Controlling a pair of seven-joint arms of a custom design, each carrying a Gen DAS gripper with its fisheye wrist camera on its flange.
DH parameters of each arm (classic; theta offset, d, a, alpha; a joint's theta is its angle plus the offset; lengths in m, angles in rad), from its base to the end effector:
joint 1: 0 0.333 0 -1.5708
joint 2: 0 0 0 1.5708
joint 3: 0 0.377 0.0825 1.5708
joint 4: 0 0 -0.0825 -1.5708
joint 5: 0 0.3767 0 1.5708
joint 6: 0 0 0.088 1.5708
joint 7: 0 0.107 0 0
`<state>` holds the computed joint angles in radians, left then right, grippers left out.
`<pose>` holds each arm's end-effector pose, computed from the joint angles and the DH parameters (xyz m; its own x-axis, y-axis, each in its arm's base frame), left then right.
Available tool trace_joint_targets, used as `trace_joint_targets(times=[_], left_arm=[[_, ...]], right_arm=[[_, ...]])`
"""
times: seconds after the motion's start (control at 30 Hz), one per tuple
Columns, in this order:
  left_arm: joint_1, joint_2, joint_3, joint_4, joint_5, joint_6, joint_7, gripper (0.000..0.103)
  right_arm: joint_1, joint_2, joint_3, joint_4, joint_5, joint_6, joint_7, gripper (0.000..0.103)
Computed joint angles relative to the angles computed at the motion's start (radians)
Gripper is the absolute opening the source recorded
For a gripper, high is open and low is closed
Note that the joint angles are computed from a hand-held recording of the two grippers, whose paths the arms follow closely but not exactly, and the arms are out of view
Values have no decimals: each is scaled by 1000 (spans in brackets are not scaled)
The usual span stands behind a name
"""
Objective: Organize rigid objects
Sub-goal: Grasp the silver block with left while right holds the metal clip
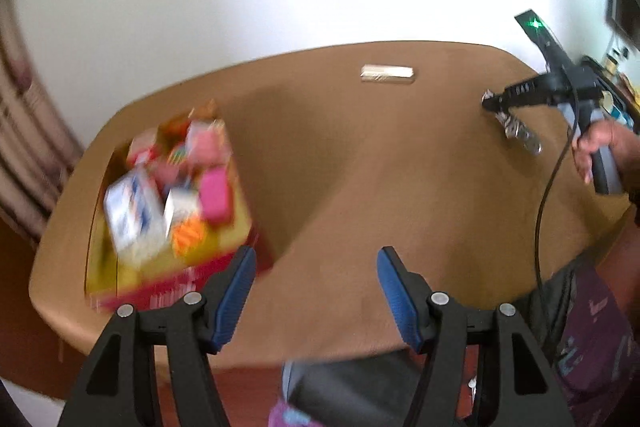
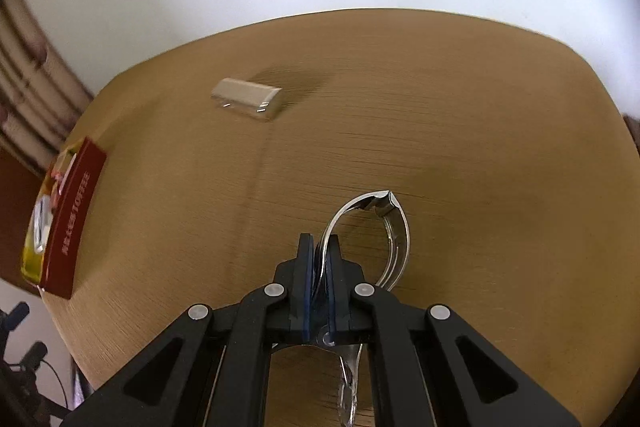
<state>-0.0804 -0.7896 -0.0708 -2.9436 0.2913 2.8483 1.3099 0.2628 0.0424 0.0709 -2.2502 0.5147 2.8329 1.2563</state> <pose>0.2799 -0.0601 0.4893 -0.0895 -0.9881 -0.1253 -0.7496 0.1497 -0.6448 0.5392 0.1597 0.4677 0.2529 -0.9412 -0.2239 -0.8506 -0.1061 -0.5149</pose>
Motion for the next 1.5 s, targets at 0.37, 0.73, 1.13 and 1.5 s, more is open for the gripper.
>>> trace_joint_targets(times=[0.37, 0.73, 1.13, 1.5], left_arm=[[-284, 522, 245, 561, -537, -284, 218, 65], [-195, 979, 166, 1075, -652, -545, -146, 65], [-106, 1150, 39, 1234, -592, -562, -435, 65], [-20, 1205, -55, 1291, -473, -611, -591, 30]], right_arm=[[-42, 13, 8, 4, 440, -32, -359, 6], [-96, 7, -36, 21, 755, -215, -658, 4], [-162, 14, -71, 30, 853, -419, -742, 7], [-172, 25, -72, 31, 855, -441, -728, 5]])
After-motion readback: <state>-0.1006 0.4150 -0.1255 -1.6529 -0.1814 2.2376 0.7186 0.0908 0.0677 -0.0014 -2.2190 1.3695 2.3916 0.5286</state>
